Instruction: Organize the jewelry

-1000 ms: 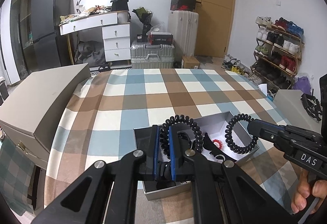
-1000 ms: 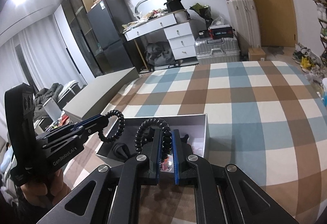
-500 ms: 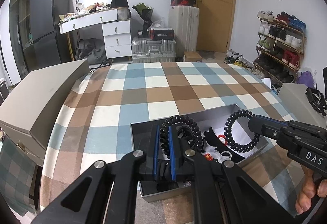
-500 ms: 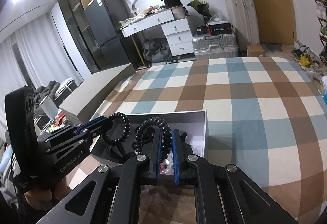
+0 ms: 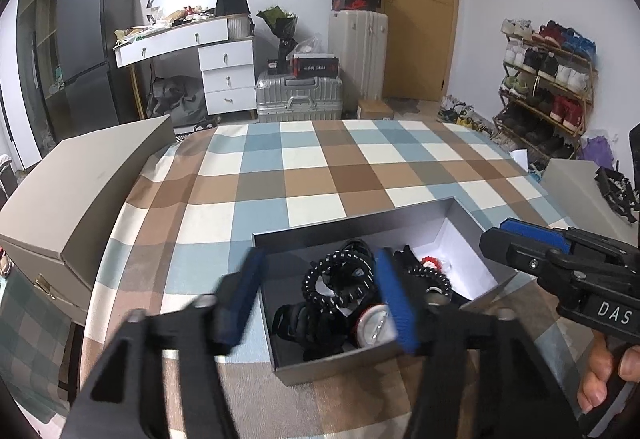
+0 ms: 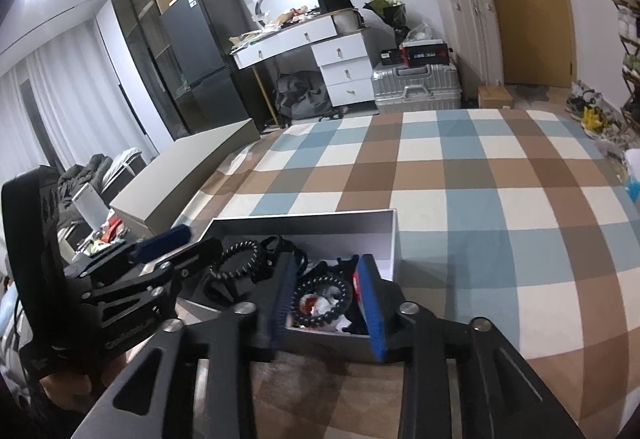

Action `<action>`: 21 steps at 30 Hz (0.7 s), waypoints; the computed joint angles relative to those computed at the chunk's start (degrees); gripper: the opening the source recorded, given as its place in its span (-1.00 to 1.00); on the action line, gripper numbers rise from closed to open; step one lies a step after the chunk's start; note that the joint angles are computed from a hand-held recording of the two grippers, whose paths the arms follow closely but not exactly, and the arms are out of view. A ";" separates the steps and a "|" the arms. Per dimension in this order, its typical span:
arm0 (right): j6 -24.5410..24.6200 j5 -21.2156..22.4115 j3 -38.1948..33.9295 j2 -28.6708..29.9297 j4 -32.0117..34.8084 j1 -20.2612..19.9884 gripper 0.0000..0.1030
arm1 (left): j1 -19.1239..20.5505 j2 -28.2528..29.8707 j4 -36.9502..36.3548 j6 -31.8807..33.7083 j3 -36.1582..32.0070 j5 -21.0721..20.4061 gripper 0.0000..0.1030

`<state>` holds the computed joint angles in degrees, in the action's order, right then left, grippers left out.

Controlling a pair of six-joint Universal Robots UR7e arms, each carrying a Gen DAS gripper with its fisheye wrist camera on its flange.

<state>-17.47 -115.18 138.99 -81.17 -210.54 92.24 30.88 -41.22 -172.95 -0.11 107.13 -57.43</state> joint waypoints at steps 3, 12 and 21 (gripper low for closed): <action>-0.92 -1.77 0.68 0.23 -2.46 0.88 0.42 | -0.30 -0.63 -1.04 0.18 0.94 -0.09 0.46; -5.17 -2.51 3.26 0.66 -8.16 2.32 1.00 | -1.64 -1.39 -9.80 2.83 4.90 1.97 0.98; -8.23 3.34 7.37 1.21 -15.48 -0.24 1.00 | -1.13 -0.54 -14.70 4.89 7.21 0.72 0.98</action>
